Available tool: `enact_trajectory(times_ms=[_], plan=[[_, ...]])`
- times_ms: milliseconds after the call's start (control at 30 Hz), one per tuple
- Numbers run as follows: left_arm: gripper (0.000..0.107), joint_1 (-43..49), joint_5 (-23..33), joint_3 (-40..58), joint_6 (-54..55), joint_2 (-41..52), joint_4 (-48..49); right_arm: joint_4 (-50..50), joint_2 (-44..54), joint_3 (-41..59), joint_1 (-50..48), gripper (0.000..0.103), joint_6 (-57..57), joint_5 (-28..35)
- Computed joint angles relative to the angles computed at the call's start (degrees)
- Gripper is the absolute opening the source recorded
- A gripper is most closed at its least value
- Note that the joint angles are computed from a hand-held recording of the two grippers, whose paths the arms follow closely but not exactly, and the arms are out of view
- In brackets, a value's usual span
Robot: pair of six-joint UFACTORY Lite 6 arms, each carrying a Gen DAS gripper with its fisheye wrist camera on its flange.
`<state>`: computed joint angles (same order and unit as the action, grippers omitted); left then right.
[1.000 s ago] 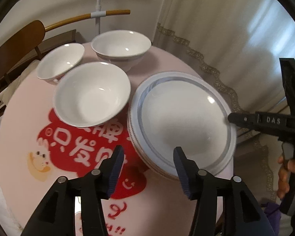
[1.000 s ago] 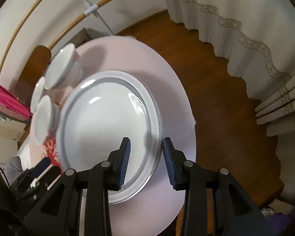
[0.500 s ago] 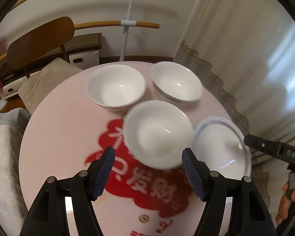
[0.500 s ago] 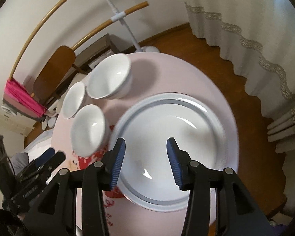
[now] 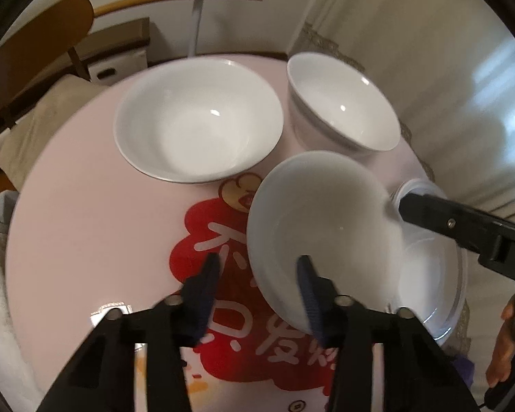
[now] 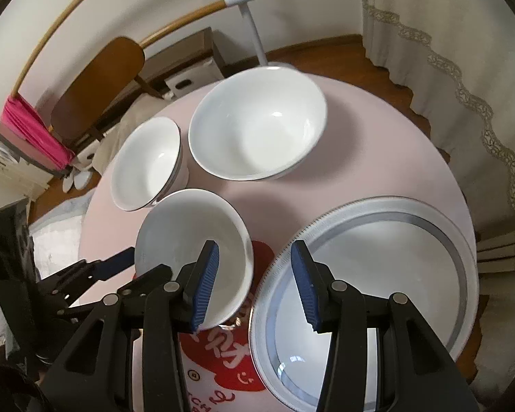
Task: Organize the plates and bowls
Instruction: 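Move both grippers toward the white bowls, then close both grippers on the rim of a white bowl, then carry the held bowl with both grippers and nest it into another white bowl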
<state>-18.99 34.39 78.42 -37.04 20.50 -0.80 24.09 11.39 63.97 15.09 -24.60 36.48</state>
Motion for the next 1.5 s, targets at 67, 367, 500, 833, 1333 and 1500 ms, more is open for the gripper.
enact_trajectory(times_ms=[67,367,500,833,1333,1500], plan=[[0.029,1.1,-0.8,-0.4,3.2,0.7,-2.9,-1.2,1.8,1.3,0.8,0.045,0.4,0.3],[0.013,1.3,-4.5,-2.8,5.3,0.1,-4.7,-3.4,9.7,7.4,4.2,0.045,-2.4,1.4],[0.01,0.9,-4.8,-4.2,2.5,-0.5,-3.5,-1.7,14.3,11.1,4.7,0.026,-6.8,3.9],[0.009,-3.1,-1.5,-3.3,-14.5,-4.8,6.8,4.4,16.1,14.5,-1.0,0.005,-17.4,14.1],[0.009,-6.8,8.9,26.3,-20.4,7.9,16.7,8.1,18.8,33.2,-10.6,0.005,-19.2,26.5],[0.009,-5.7,13.5,44.1,-16.2,21.2,15.3,7.9,25.2,41.5,-10.3,0.005,-15.4,26.3]])
